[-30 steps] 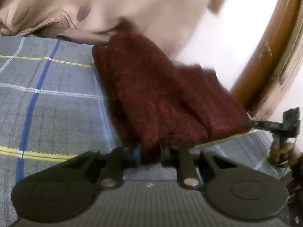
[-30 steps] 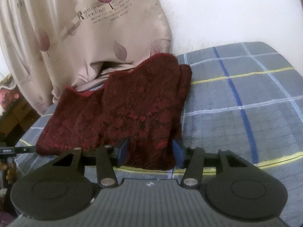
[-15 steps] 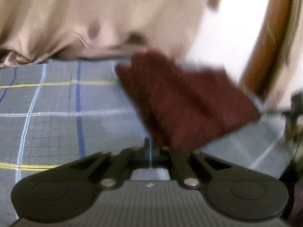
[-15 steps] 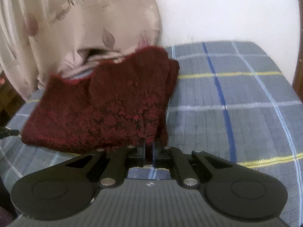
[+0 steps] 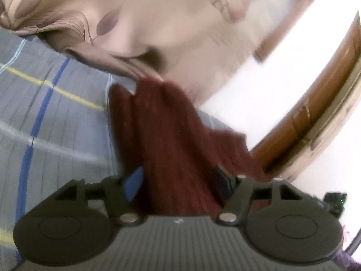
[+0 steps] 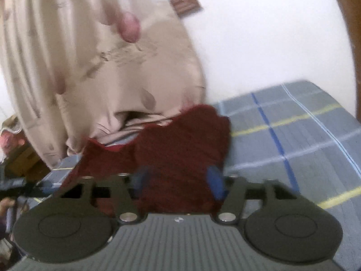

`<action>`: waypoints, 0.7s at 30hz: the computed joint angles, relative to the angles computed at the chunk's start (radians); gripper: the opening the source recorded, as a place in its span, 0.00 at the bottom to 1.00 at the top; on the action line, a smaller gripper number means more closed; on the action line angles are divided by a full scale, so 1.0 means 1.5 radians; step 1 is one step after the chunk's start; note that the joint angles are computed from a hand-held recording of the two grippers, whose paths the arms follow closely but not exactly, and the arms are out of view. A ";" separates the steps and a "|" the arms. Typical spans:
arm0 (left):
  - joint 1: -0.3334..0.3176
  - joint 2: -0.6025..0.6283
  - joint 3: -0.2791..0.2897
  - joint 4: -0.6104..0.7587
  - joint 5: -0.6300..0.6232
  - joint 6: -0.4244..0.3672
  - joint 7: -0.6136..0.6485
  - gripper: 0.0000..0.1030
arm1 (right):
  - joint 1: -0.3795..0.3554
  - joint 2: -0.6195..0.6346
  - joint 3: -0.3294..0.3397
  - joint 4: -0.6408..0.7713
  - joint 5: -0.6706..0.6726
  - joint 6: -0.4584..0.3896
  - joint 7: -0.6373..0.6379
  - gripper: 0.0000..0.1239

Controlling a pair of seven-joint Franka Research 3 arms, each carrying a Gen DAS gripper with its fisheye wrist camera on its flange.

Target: Fold small clothes

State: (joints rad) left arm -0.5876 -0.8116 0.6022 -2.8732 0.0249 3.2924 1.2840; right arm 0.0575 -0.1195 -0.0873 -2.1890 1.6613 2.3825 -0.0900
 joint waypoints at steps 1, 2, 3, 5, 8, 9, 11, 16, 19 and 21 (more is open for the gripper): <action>-0.022 0.015 0.026 0.019 0.003 0.001 0.009 0.66 | 0.002 0.003 0.002 0.004 -0.004 -0.004 0.000 0.58; -0.046 0.021 0.054 0.035 0.004 -0.010 0.018 0.66 | 0.004 0.006 0.003 0.006 -0.006 -0.010 0.001 0.58; -0.070 0.036 0.081 0.062 -0.002 -0.032 0.024 0.66 | 0.005 0.011 0.004 0.009 -0.008 -0.015 0.006 0.58; -0.102 0.061 0.118 0.098 -0.014 -0.062 0.053 0.66 | 0.006 0.024 0.007 0.021 -0.009 -0.019 0.019 0.58; -0.141 0.087 0.172 0.141 0.001 -0.111 0.064 0.70 | 0.007 0.038 0.012 0.028 -0.004 -0.024 0.043 0.58; -0.185 0.073 0.209 0.153 -0.052 -0.119 0.121 0.73 | 0.007 0.040 0.013 0.027 -0.003 -0.023 0.046 0.58; -0.257 0.045 0.275 0.166 -0.068 -0.108 0.173 0.73 | 0.007 0.043 0.017 0.025 -0.006 -0.022 0.052 0.58; -0.293 0.111 0.268 0.185 -0.120 -0.063 0.188 0.37 | 0.009 0.040 0.021 0.015 0.000 -0.026 0.040 0.59; -0.238 0.134 0.199 0.169 -0.133 -0.029 0.172 0.27 | 0.012 0.029 0.022 0.015 0.012 -0.048 0.042 0.59; -0.179 0.151 0.133 0.163 -0.136 -0.031 0.134 0.26 | 0.019 0.023 0.023 0.022 0.022 -0.075 0.027 0.59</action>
